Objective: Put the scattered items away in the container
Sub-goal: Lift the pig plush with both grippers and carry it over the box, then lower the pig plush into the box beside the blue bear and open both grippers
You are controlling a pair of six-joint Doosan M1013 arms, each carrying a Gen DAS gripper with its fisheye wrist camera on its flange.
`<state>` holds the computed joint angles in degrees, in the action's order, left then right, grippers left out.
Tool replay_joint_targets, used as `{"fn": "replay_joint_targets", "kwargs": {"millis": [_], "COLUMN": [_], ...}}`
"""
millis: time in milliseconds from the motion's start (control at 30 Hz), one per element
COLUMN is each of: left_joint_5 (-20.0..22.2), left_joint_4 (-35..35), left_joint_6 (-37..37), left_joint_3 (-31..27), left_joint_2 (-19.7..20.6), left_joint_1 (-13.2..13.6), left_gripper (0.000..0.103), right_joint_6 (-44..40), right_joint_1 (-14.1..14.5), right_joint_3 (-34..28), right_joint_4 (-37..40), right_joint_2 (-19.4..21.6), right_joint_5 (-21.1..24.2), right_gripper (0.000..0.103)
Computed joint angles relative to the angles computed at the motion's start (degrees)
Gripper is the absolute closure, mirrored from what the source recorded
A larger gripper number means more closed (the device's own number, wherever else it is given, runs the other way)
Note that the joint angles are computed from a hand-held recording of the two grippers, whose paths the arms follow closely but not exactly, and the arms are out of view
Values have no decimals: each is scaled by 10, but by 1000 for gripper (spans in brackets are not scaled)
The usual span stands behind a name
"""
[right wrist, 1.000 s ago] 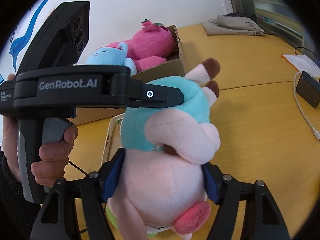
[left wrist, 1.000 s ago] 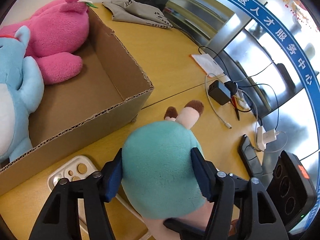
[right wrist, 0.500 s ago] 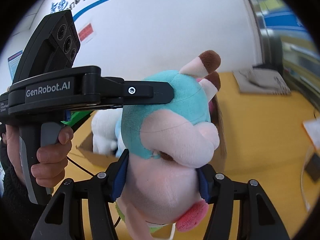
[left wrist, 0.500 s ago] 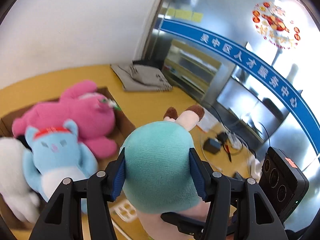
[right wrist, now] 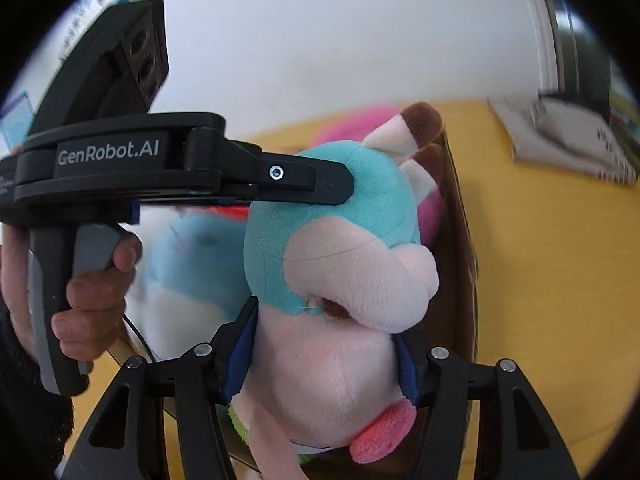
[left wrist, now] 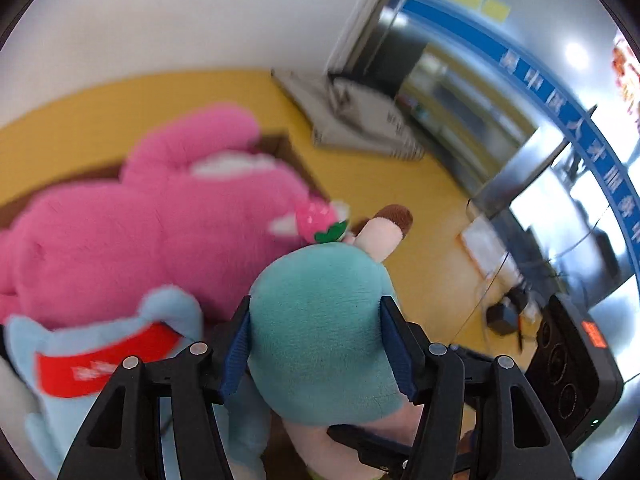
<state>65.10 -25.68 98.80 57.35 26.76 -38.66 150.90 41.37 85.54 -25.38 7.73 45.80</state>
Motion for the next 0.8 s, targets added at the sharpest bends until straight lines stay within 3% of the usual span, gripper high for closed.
{"fn": "replay_joint_targets", "kwargs": {"millis": [100, 233, 367, 500, 533, 633, 800], "left_joint_5": [-11, -5, -5, 5, 13, 29, 10], "left_joint_4": [0, -2, 0, 0, -4, 3, 29], "left_joint_6": [9, 12, 9, 1, -4, -14, -40], "left_joint_3": [10, 7, 3, -10, -17, -30, -14], "left_joint_2": [-3, 2, 8, 23, 29, 38, 20], "left_joint_1": [-5, -6, -8, -13, -12, -15, -21], "left_gripper": [35, 35, 33, 22, 22, 18, 17], "right_joint_6": [-33, -30, 11, 62, 66, 10, 42], "right_joint_1": [6, -1, 21, 48, 50, 39, 27], "right_joint_3": [-5, -4, -8, -2, -2, -20, -10], "right_joint_4": [5, 36, -14, -83, -90, -45, -42], "right_joint_2": [6, 0, -1, -15, -16, 4, -1], "right_joint_5": [44, 48, 75, 82, 81, 107, 94], "right_gripper": [45, 43, 43, 43, 45, 64, 64]}}
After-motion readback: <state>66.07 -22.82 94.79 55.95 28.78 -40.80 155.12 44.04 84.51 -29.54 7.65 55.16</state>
